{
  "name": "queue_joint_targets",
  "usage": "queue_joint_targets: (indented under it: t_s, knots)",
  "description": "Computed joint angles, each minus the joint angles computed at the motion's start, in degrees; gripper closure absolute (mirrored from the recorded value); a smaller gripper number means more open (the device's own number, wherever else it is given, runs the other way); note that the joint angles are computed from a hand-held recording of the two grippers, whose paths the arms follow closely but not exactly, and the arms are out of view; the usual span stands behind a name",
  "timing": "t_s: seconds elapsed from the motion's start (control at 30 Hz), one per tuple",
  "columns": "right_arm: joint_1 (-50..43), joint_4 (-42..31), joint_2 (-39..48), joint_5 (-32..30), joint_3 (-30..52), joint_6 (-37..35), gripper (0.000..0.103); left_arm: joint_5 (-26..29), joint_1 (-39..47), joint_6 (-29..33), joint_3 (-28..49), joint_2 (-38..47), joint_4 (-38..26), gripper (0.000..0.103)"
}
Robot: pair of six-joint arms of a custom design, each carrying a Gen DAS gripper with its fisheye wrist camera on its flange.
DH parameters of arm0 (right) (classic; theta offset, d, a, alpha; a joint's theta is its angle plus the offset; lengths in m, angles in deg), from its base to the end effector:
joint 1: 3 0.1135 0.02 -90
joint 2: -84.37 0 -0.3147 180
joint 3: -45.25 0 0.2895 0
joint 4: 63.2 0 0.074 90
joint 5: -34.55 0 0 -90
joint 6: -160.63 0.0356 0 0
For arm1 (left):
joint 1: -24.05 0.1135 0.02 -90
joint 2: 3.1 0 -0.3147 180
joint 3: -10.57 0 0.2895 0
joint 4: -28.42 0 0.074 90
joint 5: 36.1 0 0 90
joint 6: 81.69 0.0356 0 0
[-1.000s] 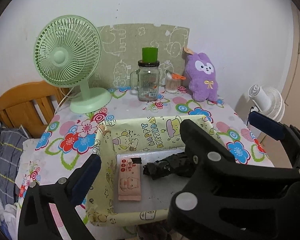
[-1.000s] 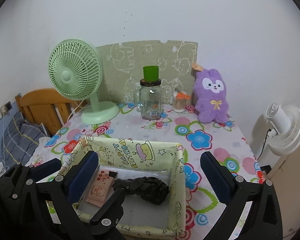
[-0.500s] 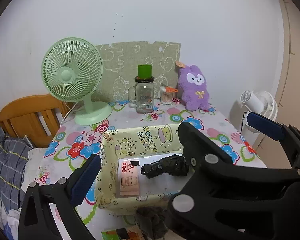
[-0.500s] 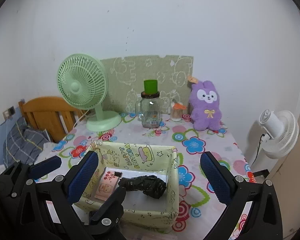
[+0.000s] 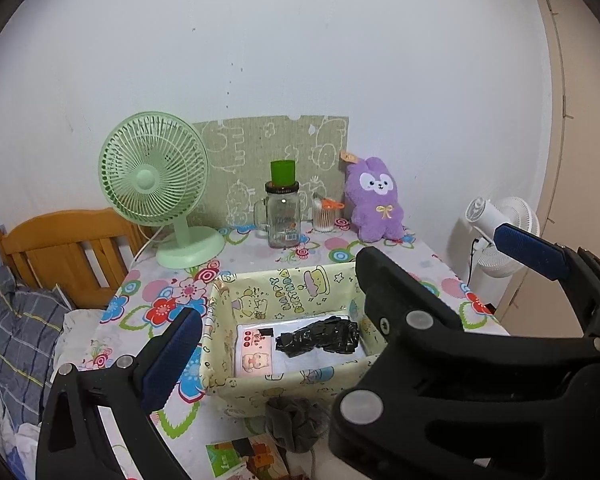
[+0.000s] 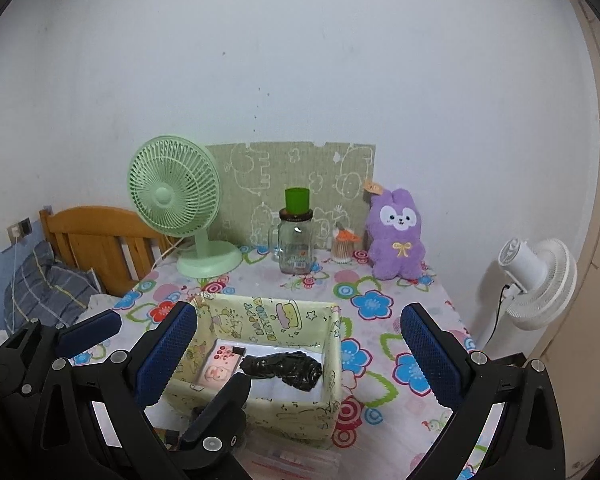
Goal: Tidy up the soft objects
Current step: 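Withdraw both grippers up and away from the fabric box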
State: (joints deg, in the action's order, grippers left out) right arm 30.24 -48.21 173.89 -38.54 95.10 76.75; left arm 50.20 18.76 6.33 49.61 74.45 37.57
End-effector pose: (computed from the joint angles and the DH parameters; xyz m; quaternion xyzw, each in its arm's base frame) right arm 0.2887 0.1768 0.1983 -0.1181 0.8281 0.0632 0.5443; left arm 0.2732 -0.0230 0.1868 0.0086 0.8629 -0.0042 0.5053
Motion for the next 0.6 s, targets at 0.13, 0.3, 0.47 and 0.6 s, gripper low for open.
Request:
queue_joint_targets:
  t_s: [0.13,0.3,0.47,0.6]
  knots:
    - [0.5,-1.3,-2.1,0.5,-1.2,0.5,0.0,-1.5,-1.0,-0.6,-1.4,-2.5,-0.7,0.0]
    - [0.7,-2.1,-4.7,-0.8,-3.3,1.6,0.0,-5.1,-3.3,-0.9,-4.0,-6.3,-1.0,0.0]
    - [2.2,-1.6,-7.3,1.5,-6.0,2.0,0.0,-5.1,-4.4,-2.0,-5.8,-8.9,-1.5,0.0]
    - [3.3,0.1,-8.6,3.6,-8.2,2.3,0.0,-4.6,-4.9,-2.2,-7.7,-10.3,-0.7,0.0]
